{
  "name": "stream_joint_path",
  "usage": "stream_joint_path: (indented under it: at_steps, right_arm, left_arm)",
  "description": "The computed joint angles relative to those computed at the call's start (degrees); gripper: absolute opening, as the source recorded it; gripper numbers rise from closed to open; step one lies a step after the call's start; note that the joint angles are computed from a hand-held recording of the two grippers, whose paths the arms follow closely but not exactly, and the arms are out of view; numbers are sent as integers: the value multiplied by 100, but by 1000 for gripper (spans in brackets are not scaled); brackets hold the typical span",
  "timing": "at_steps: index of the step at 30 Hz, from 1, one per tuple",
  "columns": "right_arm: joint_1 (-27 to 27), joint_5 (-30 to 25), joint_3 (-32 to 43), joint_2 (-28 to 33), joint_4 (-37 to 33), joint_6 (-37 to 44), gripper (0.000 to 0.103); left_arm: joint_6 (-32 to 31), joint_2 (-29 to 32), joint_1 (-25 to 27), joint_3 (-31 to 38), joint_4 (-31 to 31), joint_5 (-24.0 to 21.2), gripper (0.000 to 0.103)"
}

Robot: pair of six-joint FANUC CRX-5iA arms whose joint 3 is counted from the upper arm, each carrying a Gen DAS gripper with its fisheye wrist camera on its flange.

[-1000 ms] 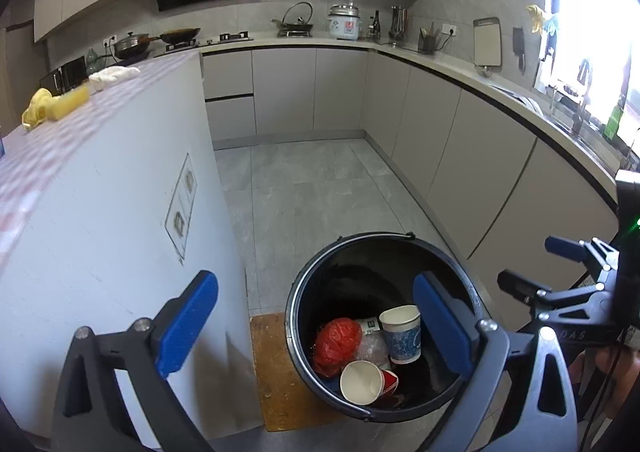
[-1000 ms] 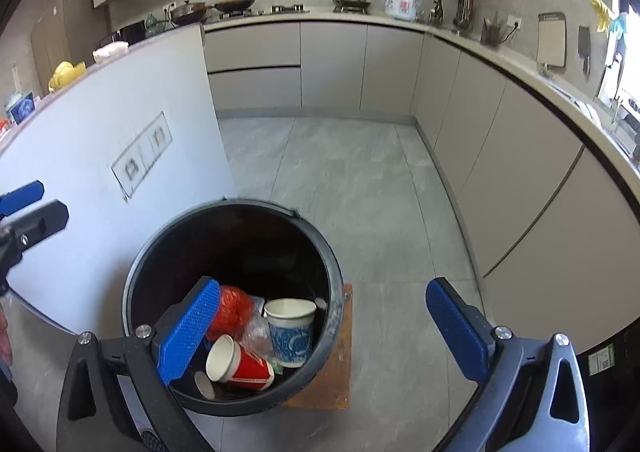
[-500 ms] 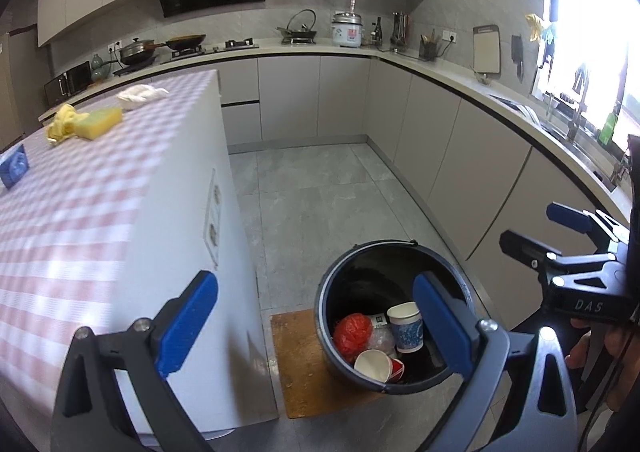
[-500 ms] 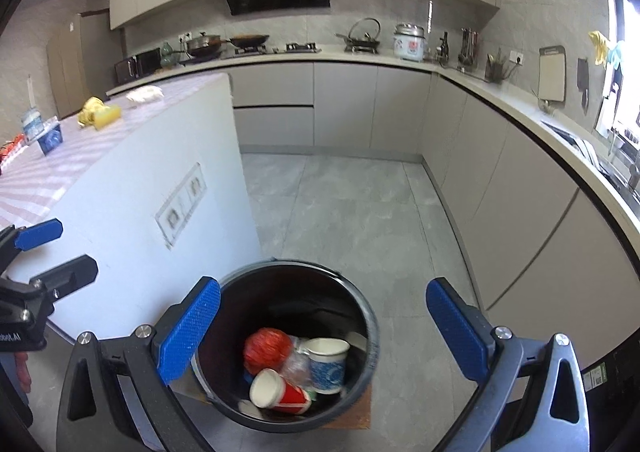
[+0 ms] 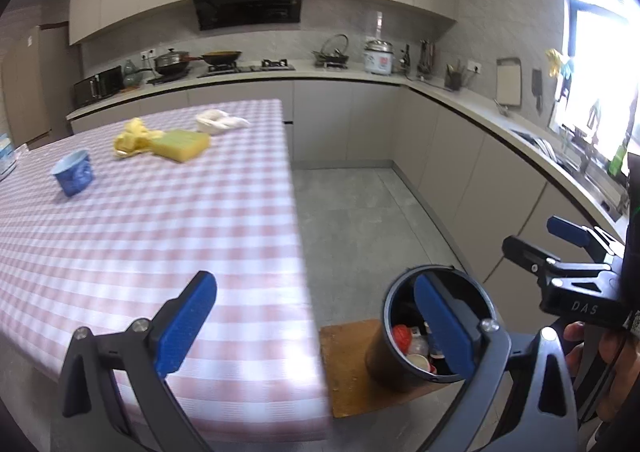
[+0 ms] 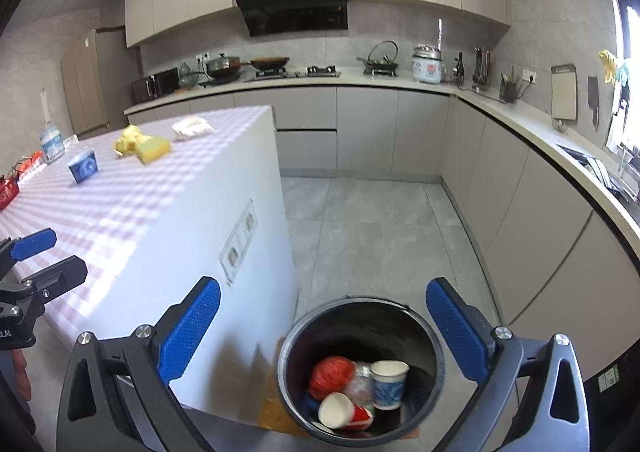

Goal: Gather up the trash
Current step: 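Move both empty grippers back toward the blue bowl and sponge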

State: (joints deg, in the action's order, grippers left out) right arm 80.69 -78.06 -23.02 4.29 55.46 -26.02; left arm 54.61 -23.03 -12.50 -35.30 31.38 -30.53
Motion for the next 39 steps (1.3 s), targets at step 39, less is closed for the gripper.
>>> stream_joint_path:
  at_steps: [39]
  right_arm:
    - [-1275,602,7422,4504,-657,4427,103]
  left_arm:
    - [-3214,1101,3261,617,2356,-755,100]
